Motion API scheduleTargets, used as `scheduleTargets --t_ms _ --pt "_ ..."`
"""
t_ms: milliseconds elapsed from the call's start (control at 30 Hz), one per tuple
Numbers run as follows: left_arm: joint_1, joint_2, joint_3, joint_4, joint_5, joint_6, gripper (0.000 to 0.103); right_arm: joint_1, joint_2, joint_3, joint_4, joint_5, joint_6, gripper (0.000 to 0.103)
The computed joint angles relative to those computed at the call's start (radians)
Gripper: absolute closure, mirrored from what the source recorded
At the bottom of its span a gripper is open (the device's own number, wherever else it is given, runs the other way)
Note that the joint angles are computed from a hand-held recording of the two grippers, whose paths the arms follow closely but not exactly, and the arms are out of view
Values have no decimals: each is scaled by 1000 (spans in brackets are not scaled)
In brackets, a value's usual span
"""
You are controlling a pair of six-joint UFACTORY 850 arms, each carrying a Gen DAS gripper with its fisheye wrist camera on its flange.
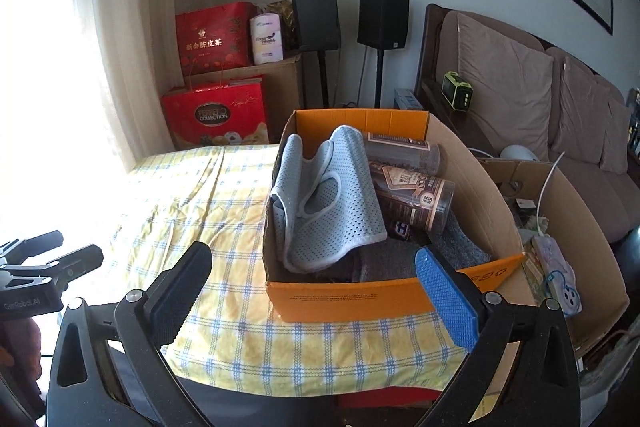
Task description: Organize objects
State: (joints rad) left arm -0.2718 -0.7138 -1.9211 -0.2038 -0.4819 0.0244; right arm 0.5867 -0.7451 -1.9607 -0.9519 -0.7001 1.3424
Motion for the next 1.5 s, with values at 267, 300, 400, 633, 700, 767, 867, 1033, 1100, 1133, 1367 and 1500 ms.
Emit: scheduleTargets --t_ms 267,300,400,633,700,767,867,1033,1100,1133,1367,1500 --pt "5 105 160 -26 87 31 0 34 50 90 -67 -8 98 0" --pt "6 110 167 -40 84 56 0 39 58 105 -83 -6 115 0" --pt "2 131 199 -27 94 67 0 48 65 115 -82 -22 107 0" --pt "4 174 270 -8 105 48 0 65 98 166 -100 -34 150 0" --pt "4 184 288 -1 113 41 0 71 102 173 -104 -45 151 0" --pt "6 191 300 12 119 24 0 74 100 172 -102 -51 151 0" --pt "7 200 313 45 131 -12 0 76 102 177 -98 -57 155 0" --pt "5 205 318 98 133 -52 0 81 109 190 -109 -69 171 0" --pt "2 209 321 132 134 -83 0 83 112 192 -111 -66 172 0" --pt "1 210 322 155 136 -103 0 84 111 190 -111 -70 171 0" --pt "-2 230 348 266 172 -214 0 94 112 188 -129 -81 183 0" --pt "-9 236 357 394 181 -333 0 98 112 189 -138 -89 192 0"
